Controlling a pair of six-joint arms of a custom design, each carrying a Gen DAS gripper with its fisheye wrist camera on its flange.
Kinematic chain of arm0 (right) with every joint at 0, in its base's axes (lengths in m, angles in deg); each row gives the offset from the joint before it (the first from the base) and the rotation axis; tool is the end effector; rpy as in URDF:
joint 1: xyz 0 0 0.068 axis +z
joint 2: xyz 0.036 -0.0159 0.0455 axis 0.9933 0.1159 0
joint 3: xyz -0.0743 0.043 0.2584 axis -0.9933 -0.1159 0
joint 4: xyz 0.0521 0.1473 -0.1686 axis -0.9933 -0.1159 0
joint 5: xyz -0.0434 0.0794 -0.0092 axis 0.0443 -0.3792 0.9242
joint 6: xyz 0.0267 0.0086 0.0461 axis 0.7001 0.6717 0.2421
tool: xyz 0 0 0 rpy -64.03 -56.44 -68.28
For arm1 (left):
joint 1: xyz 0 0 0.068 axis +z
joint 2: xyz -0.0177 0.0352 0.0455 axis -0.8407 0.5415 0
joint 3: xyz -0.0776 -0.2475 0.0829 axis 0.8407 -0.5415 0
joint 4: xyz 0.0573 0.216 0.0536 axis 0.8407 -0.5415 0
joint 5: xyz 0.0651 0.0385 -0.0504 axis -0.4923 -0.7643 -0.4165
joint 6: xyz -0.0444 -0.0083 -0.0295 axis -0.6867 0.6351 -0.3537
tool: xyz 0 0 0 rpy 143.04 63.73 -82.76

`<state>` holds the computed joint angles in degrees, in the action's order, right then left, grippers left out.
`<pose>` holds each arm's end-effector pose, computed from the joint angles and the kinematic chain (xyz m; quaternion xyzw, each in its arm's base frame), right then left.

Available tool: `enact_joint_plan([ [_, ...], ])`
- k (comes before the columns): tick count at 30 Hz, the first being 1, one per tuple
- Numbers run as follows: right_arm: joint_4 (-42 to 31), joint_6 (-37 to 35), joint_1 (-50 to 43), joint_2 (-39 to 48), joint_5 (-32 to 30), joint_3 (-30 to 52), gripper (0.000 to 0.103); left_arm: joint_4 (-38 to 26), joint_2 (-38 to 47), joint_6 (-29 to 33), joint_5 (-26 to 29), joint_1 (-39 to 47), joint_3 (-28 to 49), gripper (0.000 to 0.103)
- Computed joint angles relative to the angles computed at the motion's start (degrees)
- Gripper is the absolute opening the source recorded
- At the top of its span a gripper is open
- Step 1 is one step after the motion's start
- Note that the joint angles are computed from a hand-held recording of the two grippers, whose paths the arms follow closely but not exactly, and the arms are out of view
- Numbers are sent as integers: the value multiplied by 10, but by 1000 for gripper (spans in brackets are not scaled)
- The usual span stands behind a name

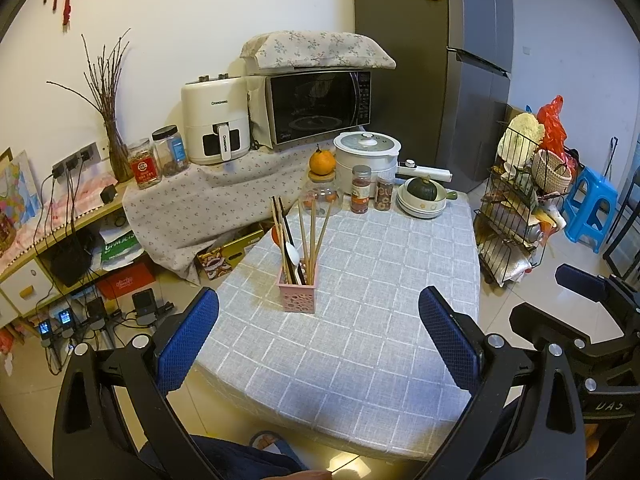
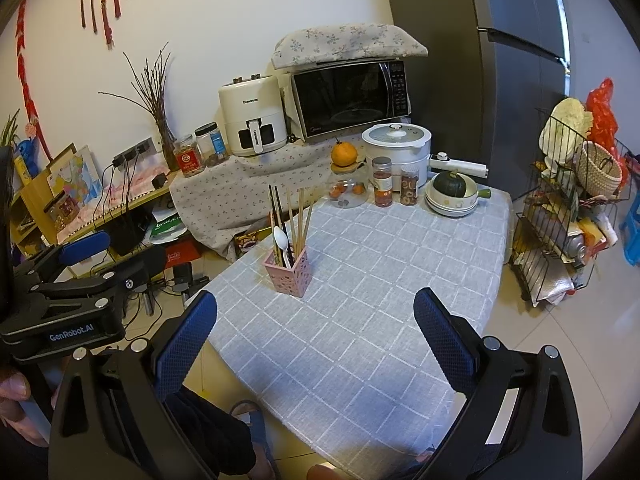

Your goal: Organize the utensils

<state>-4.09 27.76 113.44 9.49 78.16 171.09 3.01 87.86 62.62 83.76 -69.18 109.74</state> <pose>0.2445 0.1226 0.4179 0.1749 0.8847 0.0372 0.4306 0.3433 -0.0832 0.4253 0.2729 0.8583 -0.1183 0.4183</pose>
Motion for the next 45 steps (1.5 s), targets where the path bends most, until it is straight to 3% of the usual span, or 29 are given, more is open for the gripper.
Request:
enact_joint_plan([
  [23,-18,6,5,-6,9,9,96,-14,12,8,13,-2,19,96],
  [45,-15,7,4,0,7,10,96,10,-4,5,10,-10,-28,96],
])
